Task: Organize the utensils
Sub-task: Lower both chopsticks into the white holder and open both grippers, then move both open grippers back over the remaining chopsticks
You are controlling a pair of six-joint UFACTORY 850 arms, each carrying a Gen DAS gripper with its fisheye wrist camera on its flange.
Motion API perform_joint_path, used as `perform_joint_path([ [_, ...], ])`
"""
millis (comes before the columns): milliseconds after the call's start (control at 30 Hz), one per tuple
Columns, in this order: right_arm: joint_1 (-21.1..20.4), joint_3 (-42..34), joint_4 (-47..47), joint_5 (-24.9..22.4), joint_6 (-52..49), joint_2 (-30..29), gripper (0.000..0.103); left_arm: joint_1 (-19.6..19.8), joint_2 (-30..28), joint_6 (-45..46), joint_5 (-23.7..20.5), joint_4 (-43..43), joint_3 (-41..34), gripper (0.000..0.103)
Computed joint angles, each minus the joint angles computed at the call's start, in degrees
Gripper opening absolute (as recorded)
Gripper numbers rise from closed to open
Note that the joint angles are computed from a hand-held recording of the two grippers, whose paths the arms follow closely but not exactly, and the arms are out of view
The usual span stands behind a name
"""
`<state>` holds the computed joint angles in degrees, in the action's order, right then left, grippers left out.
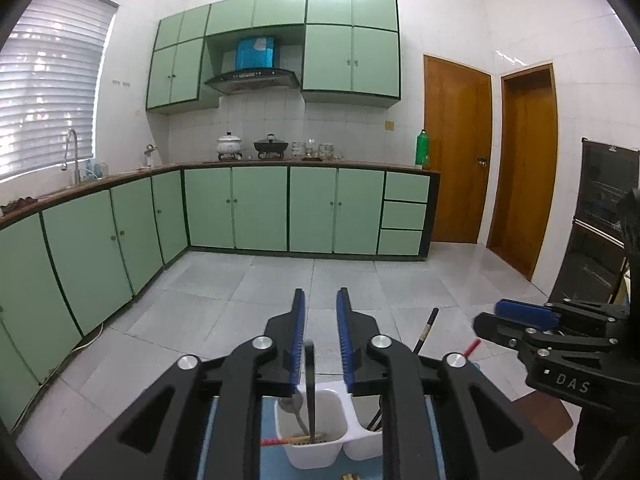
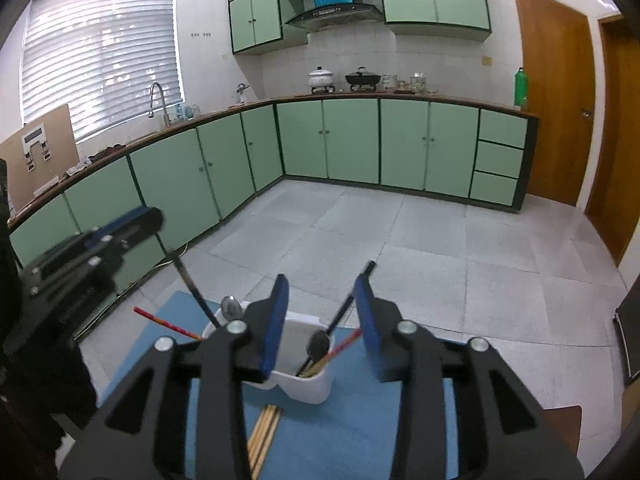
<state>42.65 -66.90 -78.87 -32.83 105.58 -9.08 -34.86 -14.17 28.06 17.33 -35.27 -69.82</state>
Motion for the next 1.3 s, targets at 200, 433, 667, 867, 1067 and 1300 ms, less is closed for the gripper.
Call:
perform_joint_path([
  [200, 4.4, 6.4, -4.2, -7.4, 7.9, 4.2, 0.068, -1.1, 6.6, 1.3, 4.0, -2.0, 7.6, 0.055],
  [433, 11.9, 15.2, -6.3, -15.0, 16.2, 7.4, 0.091, -5.0, 14.8, 5.9, 12.0, -8.5, 21.3, 0.079],
  [667, 18.2, 20.9, -5.8, -17.2, 26.9, 6.5, 0.098, -7.1, 17.5, 9.2, 13.3, -14.9, 30.8, 0.085],
  [867, 21.7, 21.6, -1.0, -14.7, 31.6, 1.9, 0.098, -6.9, 16.3, 11.6, 10.7, -20.9, 35.7, 0.085],
  [1067, 23.3, 20.2, 3.0, -9.9, 32.9, -3.6, 0.098, -6.8, 15.0, 12.1, 10.6, -24.5, 39.3, 0.085],
  [1300, 24.8, 18.0, 6.1, -8.0, 32.3, -7.6, 0.097, -6.2, 13.9, 16.3, 9.0, -30.8, 40.2, 0.085],
])
